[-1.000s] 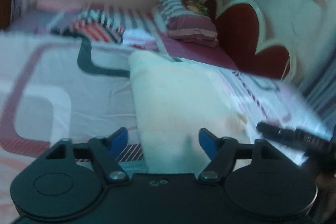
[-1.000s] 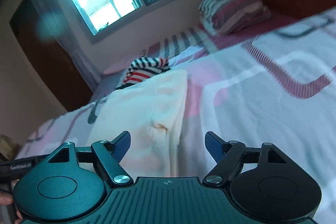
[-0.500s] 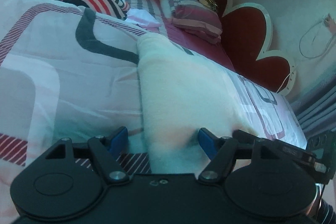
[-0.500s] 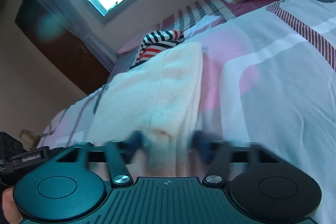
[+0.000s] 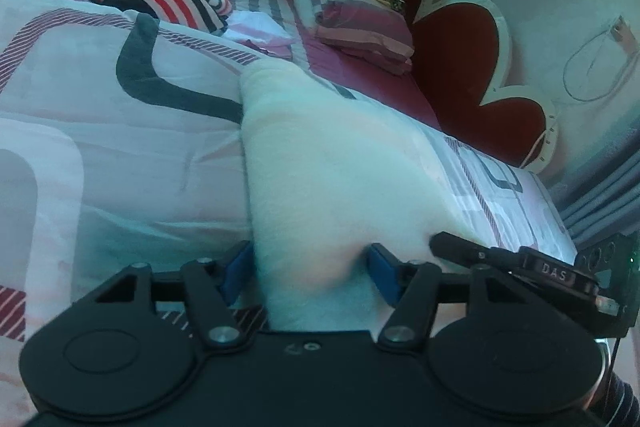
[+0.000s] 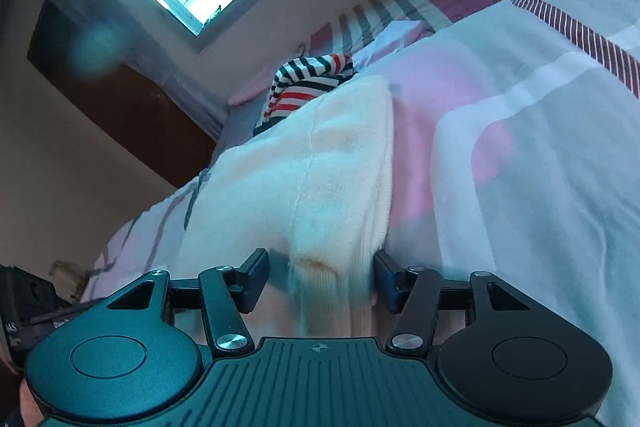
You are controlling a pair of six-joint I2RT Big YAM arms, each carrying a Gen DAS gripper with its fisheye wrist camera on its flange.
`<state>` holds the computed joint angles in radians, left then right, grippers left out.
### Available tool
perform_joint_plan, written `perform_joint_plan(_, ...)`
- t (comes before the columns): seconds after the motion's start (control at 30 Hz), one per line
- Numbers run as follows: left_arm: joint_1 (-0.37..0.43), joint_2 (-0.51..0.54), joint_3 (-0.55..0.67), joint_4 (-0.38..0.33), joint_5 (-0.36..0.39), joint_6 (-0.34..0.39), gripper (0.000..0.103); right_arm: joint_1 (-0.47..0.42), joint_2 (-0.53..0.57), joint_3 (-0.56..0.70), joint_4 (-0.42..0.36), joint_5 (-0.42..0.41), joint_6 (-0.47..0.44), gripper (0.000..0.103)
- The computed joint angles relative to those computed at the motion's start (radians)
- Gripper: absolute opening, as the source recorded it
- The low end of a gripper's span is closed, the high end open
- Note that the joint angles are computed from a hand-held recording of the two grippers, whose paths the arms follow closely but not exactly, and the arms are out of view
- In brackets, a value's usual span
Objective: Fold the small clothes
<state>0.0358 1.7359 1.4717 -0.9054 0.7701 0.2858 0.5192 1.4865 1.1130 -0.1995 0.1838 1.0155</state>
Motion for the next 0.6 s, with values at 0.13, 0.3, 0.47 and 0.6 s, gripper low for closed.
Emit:
perform_joint_plan(0.13, -0.022, -0.007, -0.007, 0.029, -0.034, -0.029, 0.061, 0.005, 0.019, 0.016, -0.002, 0.014, -0.023, 0.055)
perform_joint_plan(0.3, -0.04, -0.015, -0.014, 0.063, -0.056, -0.083, 0.049, 0.035, 0.076, 0.129, -0.143, 0.077, -0.102, 0.039)
perform_joint_plan(0.47, -0.048, -0.054, -0.049, 0.106, -0.078, -0.068, 0.032, 0.073, 0.095, 0.174, -0.198, 0.157, -0.125, 0.03)
perform_joint_plan(0.6, -0.051, -0.096, -0.078, 0.123, -0.099, -0.024, 0.028, 0.128, 0.134, 0.262, -0.314, 0.284, -0.212, 0.03)
